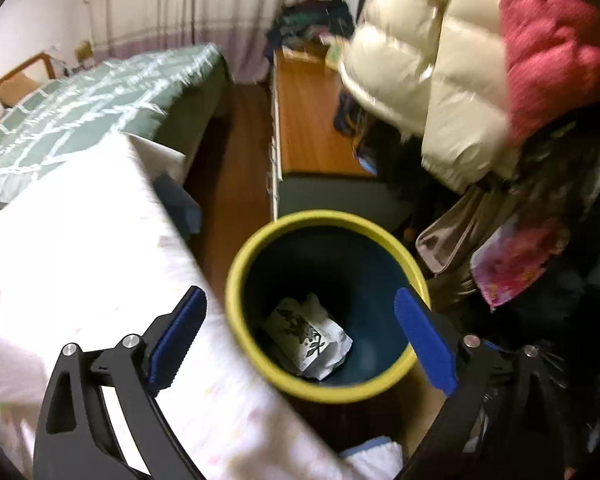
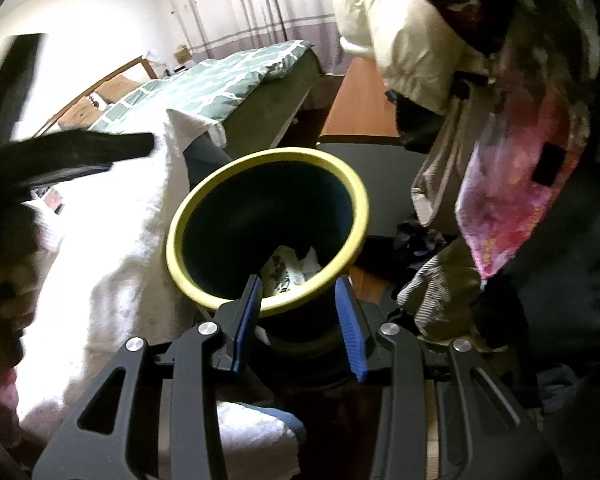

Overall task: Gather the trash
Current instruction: 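Carry the receipt to the yellow bin and open the left gripper, then grasp the white foam net sleeve with the right gripper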

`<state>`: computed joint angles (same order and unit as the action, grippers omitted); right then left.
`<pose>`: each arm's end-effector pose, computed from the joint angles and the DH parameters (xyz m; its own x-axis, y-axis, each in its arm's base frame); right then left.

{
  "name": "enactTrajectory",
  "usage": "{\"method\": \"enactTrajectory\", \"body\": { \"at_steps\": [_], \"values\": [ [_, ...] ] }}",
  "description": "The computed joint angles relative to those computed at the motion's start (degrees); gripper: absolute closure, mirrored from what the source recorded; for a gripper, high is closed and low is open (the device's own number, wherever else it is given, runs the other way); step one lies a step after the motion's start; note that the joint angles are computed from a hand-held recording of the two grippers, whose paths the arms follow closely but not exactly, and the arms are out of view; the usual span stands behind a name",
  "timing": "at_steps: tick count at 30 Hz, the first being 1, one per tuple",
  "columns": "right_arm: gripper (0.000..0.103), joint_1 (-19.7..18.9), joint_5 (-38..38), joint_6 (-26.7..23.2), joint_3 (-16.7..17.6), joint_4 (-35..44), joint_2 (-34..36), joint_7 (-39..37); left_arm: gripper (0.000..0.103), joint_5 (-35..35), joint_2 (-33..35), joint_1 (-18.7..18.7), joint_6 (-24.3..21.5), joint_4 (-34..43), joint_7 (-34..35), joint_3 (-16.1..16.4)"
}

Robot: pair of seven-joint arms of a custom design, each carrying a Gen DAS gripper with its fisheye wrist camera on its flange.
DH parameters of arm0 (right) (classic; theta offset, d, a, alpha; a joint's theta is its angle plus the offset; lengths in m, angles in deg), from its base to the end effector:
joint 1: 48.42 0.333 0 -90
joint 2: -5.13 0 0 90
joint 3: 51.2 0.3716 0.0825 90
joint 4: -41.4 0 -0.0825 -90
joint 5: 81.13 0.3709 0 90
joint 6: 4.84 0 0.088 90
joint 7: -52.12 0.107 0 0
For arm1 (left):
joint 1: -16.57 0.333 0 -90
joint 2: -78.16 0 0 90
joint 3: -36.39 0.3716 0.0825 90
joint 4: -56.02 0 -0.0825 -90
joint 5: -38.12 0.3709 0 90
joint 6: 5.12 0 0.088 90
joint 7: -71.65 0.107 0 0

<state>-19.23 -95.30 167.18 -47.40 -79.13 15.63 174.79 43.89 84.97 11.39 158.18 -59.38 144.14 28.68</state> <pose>0.5100 0.3493 0.4778 0.2941 -0.9351 -0.1979 -0.7697 -0.1089 -0.6291 0.6041 -0.1398 0.5420 -0.0464 -0.9903 0.1311 -0.7618 -0.0498 -0.6459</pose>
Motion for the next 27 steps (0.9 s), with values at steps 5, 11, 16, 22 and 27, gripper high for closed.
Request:
{"method": "enactTrajectory", "body": {
  "at_steps": [5,11,16,22,27],
  "values": [
    [0.062,0.71,0.98,-0.26,1.43,1.44,0.85,-2.00,0.005,1.16,-11.82,1.82,4.41,-12.01,-4.27,0.48],
    [0.062,3.06,0.76,-1.40,2.34,4.36,2.08,-3.45,0.005,6.57,-27.12,10.36,5.16,-24.94,-14.00,-1.64],
    [0.061,5.41,0.99,-3.40,3.53,8.81,4.40,-5.58,0.005,10.37,-39.82,19.75,2.94,-32.95,-18.37,-3.92],
    [0.062,8.95,1.69,-6.56,5.35,17.33,8.89,-10.15,0.005,11.14,-52.69,27.04,-0.66,-40.95,-18.85,-2.09],
    [0.062,11.79,3.69,-10.59,8.22,28.41,15.06,-16.76,0.005,9.88,-58.97,29.76,-1.95,-45.96,-17.01,2.28]
  ]
}}
